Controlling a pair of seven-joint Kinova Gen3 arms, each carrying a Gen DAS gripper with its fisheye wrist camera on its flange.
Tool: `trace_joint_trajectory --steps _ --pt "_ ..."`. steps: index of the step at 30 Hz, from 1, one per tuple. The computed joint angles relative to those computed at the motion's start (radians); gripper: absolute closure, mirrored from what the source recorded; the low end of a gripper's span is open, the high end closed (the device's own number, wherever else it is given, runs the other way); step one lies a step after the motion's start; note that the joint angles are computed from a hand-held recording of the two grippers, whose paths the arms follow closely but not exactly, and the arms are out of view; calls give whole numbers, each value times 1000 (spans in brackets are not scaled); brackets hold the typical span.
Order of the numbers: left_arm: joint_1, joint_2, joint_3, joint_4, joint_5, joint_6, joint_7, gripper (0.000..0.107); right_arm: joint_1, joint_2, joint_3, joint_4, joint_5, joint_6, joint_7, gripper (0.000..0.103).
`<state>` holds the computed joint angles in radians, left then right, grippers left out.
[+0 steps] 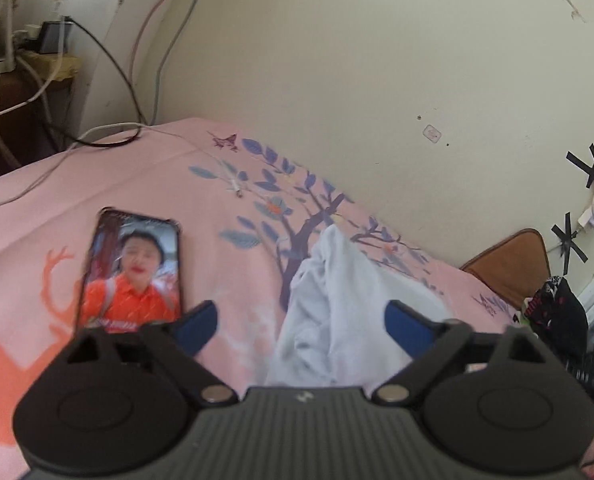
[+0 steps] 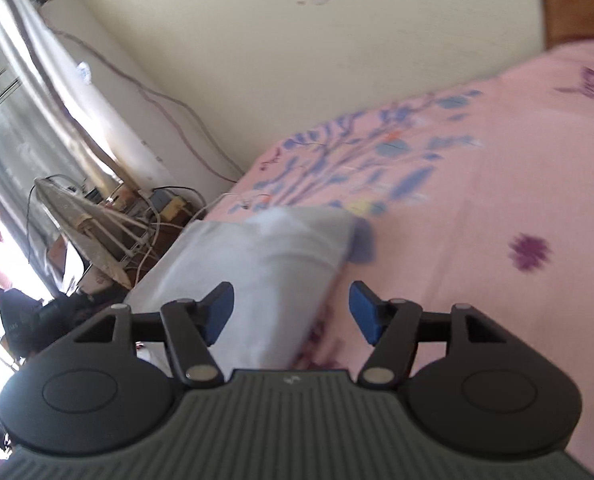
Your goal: Fold small clothes
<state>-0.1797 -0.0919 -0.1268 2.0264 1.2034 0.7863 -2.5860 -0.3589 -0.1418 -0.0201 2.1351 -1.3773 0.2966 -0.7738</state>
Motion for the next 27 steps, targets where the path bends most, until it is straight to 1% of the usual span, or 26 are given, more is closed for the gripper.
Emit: trace_joint_trajectory --steps 2,4,6,8,9,10,11,13,14,15,16,17,18,20,21,22,24,25,27 --pt "6 44 10 -39 0 26 1 10 2 2 0 9 1 -9 -19 36" --pt "8 82 31 -75 -24 21 46 8 -1 22 -1 2 -17 -6 -17 36" --pt "0 127 44 -109 -31 52 72 8 6 48 -12 -14 -2 9 -33 36" --pt "-13 165 58 -137 -44 88 111 7 20 83 -24 -41 38 49 -61 36" --pt "-21 182 65 -143 -42 110 113 7 27 101 -30 -54 43 68 -59 36" --pt "-41 197 89 -148 -43 126 118 7 32 125 -42 -74 31 81 -44 36" --pt "-43 203 99 -144 -37 126 109 7 41 149 -50 -93 16 102 -30 35" --pt "-15 186 100 -127 -51 94 87 9 45 190 -73 -124 -26 96 -2 34" --pt "-22 188 120 -122 -49 95 86 13 60 210 -94 -140 -38 91 10 36" --pt "-12 177 120 -108 -41 80 83 14 67 225 -106 -153 -43 80 6 44" --pt "16 165 108 -99 -49 51 87 18 71 236 -114 -163 -39 69 -14 48" --pt "26 157 109 -99 -67 38 103 27 76 236 -124 -166 -25 51 -40 58" --pt "17 154 120 -100 -70 41 122 30 99 229 -153 -161 -17 35 -49 67" --pt "21 147 118 -98 -46 56 127 40 178 193 -246 -140 -27 -5 -19 75" --pt "26 141 121 -93 -26 60 109 42 225 165 -292 -125 -22 -19 -10 77" --pt "33 141 124 -100 -13 72 94 47 271 130 -337 -107 -2 -38 -18 77" --pt "58 157 141 -140 -8 106 96 50 352 53 -430 -70 76 -114 -66 77" --pt "76 168 155 -165 -16 111 110 51 399 9 -474 -49 117 -143 -94 77" --pt "124 193 189 -227 -57 102 153 52 491 -83 -522 -13 195 -151 -174 77"
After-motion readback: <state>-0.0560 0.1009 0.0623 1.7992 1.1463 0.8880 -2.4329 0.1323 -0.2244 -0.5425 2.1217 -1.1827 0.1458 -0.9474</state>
